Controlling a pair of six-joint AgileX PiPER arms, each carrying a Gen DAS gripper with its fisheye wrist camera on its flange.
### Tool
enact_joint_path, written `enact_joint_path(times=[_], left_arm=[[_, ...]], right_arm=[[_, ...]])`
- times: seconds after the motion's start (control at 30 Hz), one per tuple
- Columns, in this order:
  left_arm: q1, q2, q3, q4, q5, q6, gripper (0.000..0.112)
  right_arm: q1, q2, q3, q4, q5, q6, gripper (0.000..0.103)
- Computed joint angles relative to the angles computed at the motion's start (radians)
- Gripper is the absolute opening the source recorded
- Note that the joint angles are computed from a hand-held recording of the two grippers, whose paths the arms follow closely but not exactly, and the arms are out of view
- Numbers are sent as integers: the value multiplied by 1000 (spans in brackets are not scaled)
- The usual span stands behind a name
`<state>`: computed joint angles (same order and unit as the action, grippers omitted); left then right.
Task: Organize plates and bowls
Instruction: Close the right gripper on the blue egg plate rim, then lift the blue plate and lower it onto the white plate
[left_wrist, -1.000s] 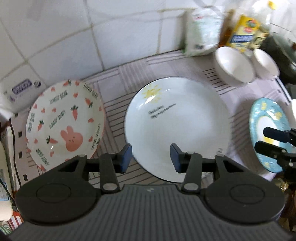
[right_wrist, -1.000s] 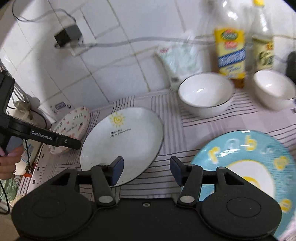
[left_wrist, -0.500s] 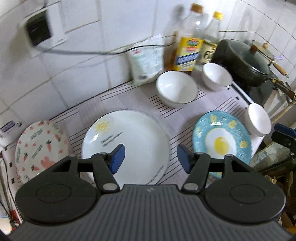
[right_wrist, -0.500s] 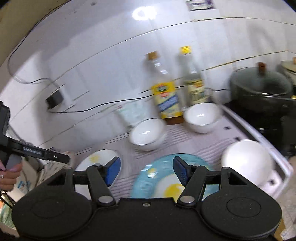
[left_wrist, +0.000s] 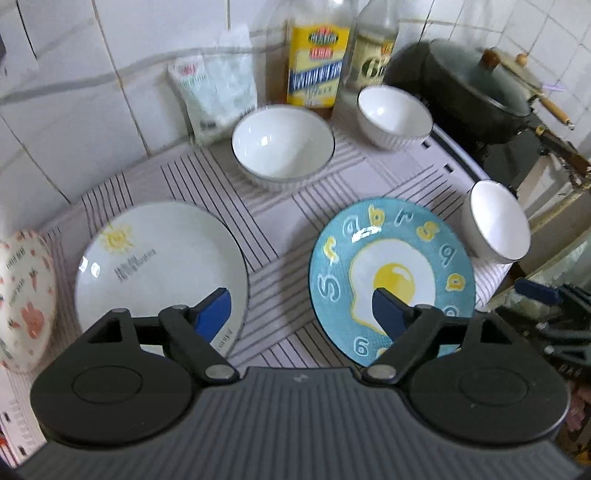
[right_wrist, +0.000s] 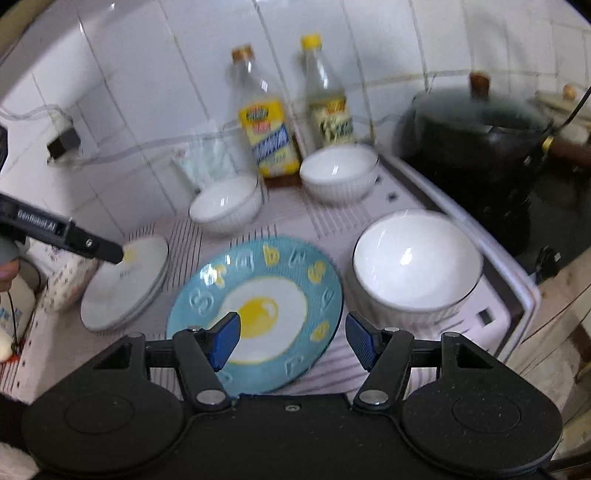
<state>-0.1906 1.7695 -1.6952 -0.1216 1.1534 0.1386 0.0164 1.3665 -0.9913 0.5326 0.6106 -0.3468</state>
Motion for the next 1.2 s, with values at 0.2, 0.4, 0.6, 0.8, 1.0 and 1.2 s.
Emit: enact_joint_path(times=[0.2, 0.4, 0.6, 0.8, 1.0, 1.2], left_arm=[[-61, 20, 120, 88, -88, -171, 88], [-117, 30, 208, 166, -188, -278, 88], [-109, 53, 240, 138, -254, -313, 87], [-77, 67, 247, 37, -250, -297, 56], [-58, 48, 305, 2, -304, -298, 39], [-64, 40, 310, -36, -308, -253, 21]], right_arm=[[19, 78, 84, 41, -167, -77, 66], [-27, 125, 94, 286, -143, -352, 60], [-74, 179, 46, 342, -36, -362, 34], [-105, 203, 6, 306, 23, -306, 20], [-118, 221, 14, 364, 8, -301, 17], [-169, 262, 1, 461, 65, -416, 18]])
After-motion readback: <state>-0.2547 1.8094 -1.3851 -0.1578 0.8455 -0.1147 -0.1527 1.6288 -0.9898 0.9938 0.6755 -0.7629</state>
